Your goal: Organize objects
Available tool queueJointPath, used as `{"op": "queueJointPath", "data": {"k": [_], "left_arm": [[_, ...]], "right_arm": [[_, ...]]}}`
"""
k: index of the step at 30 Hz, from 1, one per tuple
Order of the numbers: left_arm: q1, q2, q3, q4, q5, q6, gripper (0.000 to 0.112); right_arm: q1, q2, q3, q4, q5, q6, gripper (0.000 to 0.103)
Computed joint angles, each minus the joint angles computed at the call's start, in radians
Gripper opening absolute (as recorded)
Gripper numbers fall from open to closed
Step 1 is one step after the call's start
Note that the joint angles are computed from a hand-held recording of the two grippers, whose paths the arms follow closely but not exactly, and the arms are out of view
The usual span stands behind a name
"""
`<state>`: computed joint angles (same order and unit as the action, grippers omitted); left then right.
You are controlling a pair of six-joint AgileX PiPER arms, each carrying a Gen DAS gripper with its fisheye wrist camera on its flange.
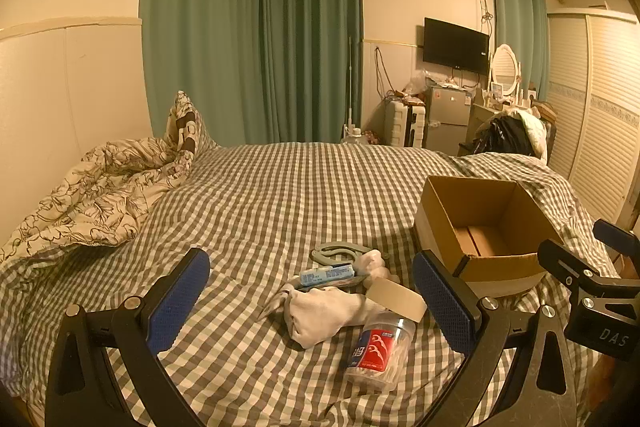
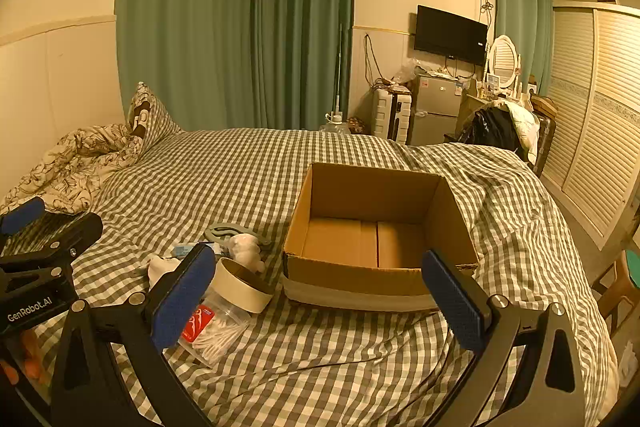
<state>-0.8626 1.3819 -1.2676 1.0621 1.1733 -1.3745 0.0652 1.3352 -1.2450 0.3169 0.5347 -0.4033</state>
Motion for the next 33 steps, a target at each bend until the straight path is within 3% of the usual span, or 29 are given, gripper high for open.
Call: {"op": "queueJointPath", "data": {"k": [22, 33], "left_arm": [[-0.034, -0.026, 0.008, 0.009, 0.026, 0.001, 0.103], [0.044, -0.018, 0.047, -0.077, -0.038, 0.032, 0.103]], "right_arm": [[0.005, -0.038, 0.006, 0.009, 0.008, -0.019, 0.103], [0.042, -0.022, 0.014, -0.021, 0.011, 0.003, 0.103]]}}
